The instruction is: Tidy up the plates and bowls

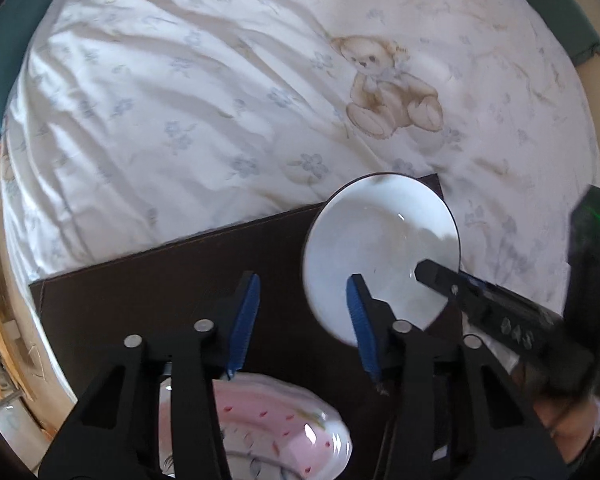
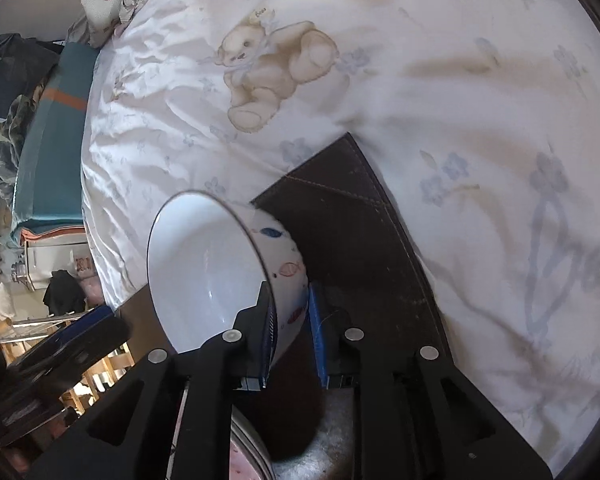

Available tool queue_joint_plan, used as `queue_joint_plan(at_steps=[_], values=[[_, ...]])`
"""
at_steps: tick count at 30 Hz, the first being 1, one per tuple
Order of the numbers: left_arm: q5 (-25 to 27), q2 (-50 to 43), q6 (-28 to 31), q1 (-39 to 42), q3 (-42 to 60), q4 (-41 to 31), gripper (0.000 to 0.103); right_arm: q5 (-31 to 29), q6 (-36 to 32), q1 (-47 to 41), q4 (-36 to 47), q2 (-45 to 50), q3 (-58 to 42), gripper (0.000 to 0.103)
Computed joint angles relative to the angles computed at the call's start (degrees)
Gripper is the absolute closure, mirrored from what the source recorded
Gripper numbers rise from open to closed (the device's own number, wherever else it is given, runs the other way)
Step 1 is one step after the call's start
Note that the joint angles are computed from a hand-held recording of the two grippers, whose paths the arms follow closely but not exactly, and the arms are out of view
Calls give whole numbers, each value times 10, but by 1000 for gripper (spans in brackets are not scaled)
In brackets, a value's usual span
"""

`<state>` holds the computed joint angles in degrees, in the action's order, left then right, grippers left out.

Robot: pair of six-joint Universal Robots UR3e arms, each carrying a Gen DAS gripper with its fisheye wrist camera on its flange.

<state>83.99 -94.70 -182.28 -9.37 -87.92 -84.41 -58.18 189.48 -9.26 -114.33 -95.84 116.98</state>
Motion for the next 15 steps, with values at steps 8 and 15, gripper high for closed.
queue_joint_plan(at_steps=[8,15], values=[[28,-84,-26,-38,31,24,82,-51,27,42,-43,28,-23,83],[64,-107,-29,-44,60,25,97,-86,33,70,-59,55,-44,83]])
